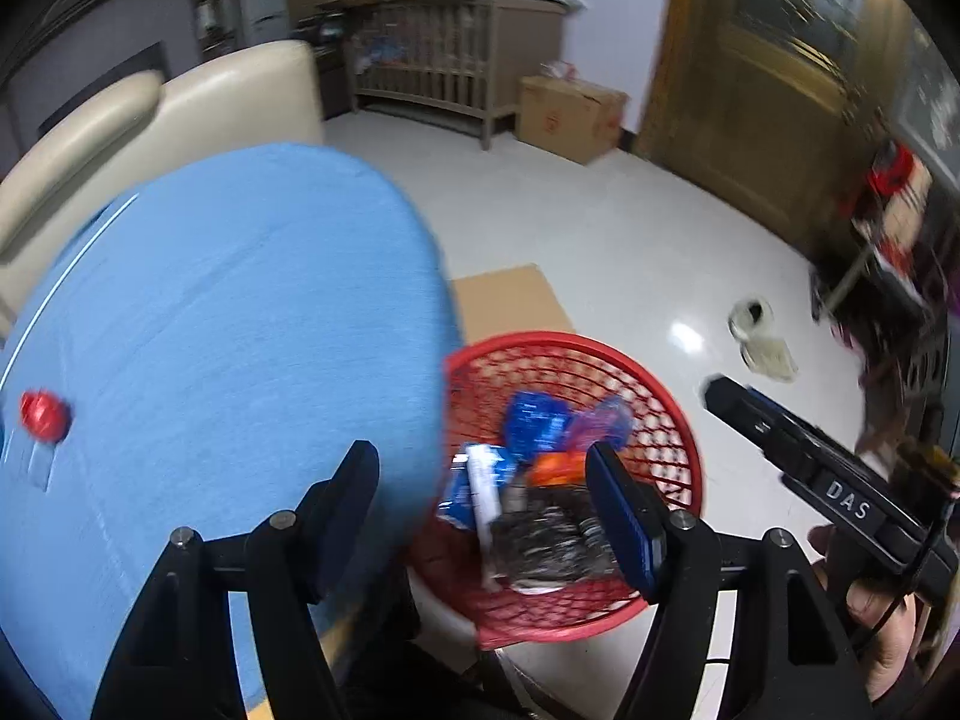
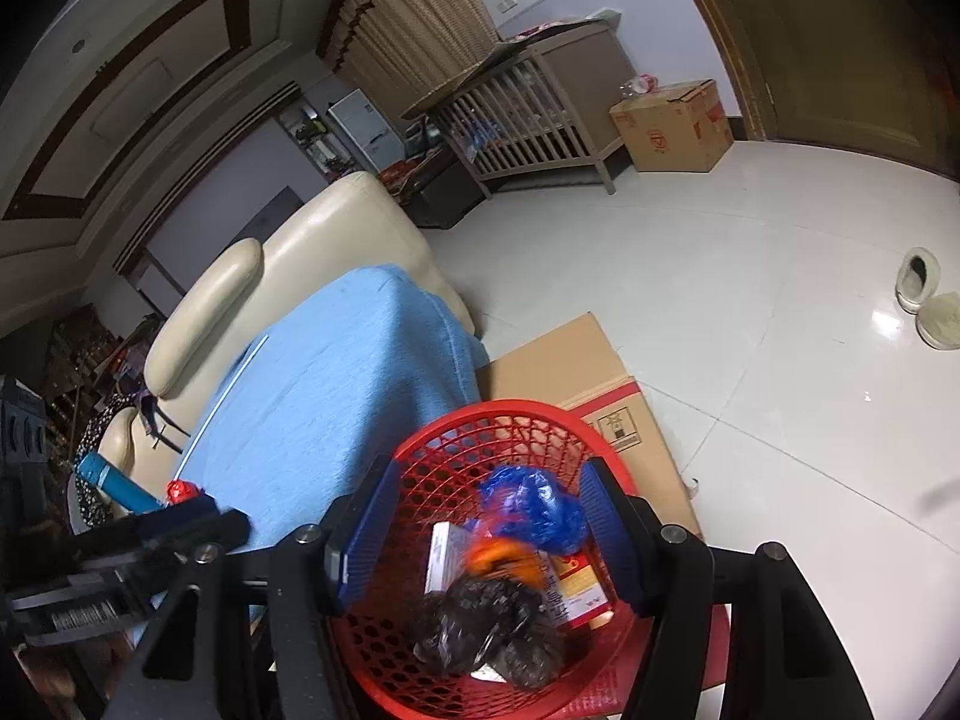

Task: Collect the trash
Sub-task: 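Move both grippers back over the table toward the red bundle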

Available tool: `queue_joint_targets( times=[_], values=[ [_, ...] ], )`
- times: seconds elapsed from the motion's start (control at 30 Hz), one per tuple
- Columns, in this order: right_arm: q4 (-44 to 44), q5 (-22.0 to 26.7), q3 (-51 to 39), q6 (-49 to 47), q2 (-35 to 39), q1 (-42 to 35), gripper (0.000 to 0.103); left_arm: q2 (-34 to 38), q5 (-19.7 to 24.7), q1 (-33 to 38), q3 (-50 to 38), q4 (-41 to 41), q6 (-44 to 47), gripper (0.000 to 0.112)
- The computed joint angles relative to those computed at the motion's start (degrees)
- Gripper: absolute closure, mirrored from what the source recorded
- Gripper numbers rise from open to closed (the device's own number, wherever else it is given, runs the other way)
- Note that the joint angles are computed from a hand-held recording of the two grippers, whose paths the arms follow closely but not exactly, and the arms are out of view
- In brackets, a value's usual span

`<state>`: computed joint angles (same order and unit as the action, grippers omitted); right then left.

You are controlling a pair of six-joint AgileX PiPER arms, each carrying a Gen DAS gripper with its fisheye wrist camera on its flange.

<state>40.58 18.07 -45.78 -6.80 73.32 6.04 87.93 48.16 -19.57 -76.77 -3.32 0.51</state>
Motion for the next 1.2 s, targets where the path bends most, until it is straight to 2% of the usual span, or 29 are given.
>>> queue_joint_targets(
  times=[0.13, 0.27, 0.43, 0.63, 0.77, 1.0, 1.2],
  values=[
    [-3.77, -0.2, -1.32, 3.68, 0.57, 3.16, 0.037, -4.78, -2.31, 8.58, 5.41, -1.8, 1.91, 0.038],
    [-8.51, -0.04, -3.32, 8.06, 2.12, 7.03, 0.037, -7.56, -3.22, 22.01, 10.5, -7.83, 7.74, 0.038],
    [-18.58, 1.57, -8.24, 17.18, 5.62, 14.6, 0.037, -8.05, -3.45, 35.95, 14.4, -14.43, 13.68, 0.038],
    [-26.07, 4.95, -16.11, 22.64, 11.46, 23.75, 0.037, -7.71, -4.03, 48.09, 17.39, -19.68, 19.7, 0.038],
    [-27.87, 7.69, -22.83, 22.44, 16.56, 28.86, 0.037, -6.3, -4.26, 54.72, 17.58, -23.02, 23.55, 0.038],
    [-31.77, 14.41, -36.89, 22.43, 26.8, 33.98, 0.037, -3.64, -7.06, 58.96, 18.18, -25.5, 26.32, 0.038],
    [-35.18, 23.88, -56.35, 20.98, 39.49, 36.75, 0.037, -1.36, -7.42, 60.81, 18.23, -28.12, 29.18, 0.038]
  ],
)
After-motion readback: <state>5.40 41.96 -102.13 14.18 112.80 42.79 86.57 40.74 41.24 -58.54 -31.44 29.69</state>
